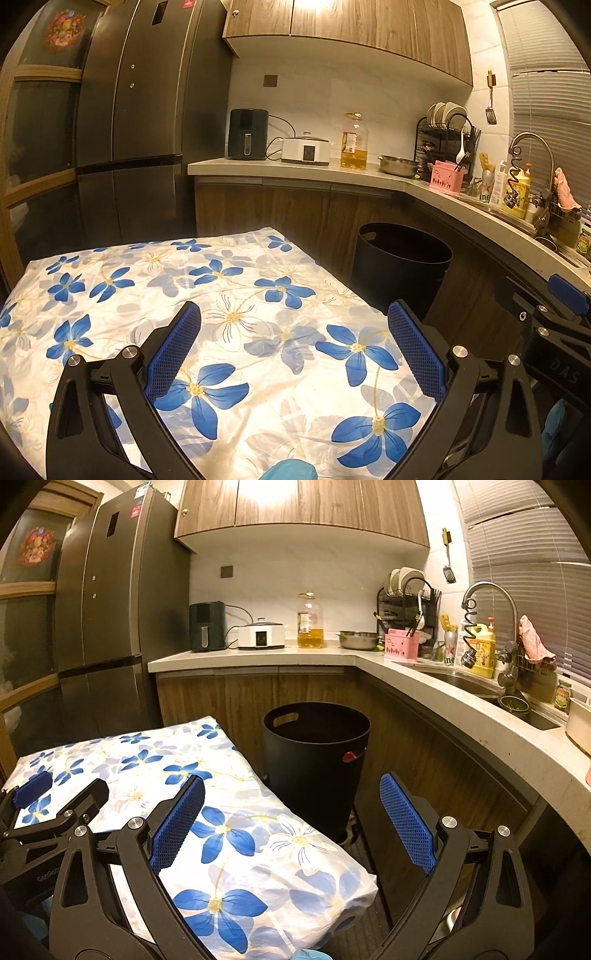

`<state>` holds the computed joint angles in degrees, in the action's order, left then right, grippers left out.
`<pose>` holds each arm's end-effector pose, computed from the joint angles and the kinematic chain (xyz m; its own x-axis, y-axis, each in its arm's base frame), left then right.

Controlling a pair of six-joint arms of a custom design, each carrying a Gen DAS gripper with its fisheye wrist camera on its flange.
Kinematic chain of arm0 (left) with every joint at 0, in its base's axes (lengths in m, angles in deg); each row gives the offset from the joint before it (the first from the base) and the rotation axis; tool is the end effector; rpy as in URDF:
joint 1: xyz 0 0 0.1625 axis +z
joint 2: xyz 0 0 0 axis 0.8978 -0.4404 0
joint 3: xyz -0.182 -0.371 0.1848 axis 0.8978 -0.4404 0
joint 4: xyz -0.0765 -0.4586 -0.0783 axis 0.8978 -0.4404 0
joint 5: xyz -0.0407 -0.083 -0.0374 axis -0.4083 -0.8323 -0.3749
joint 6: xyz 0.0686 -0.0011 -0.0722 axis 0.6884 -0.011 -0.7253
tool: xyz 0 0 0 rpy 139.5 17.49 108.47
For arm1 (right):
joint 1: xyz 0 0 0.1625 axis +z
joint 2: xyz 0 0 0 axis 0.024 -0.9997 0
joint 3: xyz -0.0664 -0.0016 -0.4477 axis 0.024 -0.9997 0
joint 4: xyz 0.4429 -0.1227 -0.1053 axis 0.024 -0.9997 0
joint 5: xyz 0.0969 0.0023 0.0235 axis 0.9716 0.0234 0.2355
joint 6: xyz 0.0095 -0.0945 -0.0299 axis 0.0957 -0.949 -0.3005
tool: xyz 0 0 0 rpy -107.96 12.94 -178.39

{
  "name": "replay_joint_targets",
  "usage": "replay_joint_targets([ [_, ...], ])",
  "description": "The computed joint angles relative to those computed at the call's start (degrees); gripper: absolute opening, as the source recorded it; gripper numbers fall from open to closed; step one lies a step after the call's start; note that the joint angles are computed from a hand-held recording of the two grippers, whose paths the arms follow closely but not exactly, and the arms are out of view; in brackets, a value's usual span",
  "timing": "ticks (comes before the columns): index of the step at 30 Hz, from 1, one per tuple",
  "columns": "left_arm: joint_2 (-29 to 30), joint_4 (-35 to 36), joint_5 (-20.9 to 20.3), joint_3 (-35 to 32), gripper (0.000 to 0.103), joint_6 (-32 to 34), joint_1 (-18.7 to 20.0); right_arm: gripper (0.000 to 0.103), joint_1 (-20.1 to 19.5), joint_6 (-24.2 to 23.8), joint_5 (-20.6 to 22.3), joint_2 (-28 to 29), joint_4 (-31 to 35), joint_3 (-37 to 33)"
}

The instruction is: Collect trash

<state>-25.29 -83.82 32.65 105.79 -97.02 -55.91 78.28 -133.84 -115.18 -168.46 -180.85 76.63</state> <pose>-0.3400 -0.2773 -0.0085 -0.7518 0.0279 -0.6588 0.6166 0.3836 -0.6874 0.0723 -0.2772 0.2573 -0.7038 0.0818 0.7057 -0.6450 0.3427 -0.6830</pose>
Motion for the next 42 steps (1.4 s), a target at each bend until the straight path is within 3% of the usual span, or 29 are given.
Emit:
replay_joint_targets([
  [42,0.19,-0.32,-0.01,-0.6,0.097,1.03,0.03,0.094,0.1,0.27,0.01,-0.22,0.61,-0.42],
])
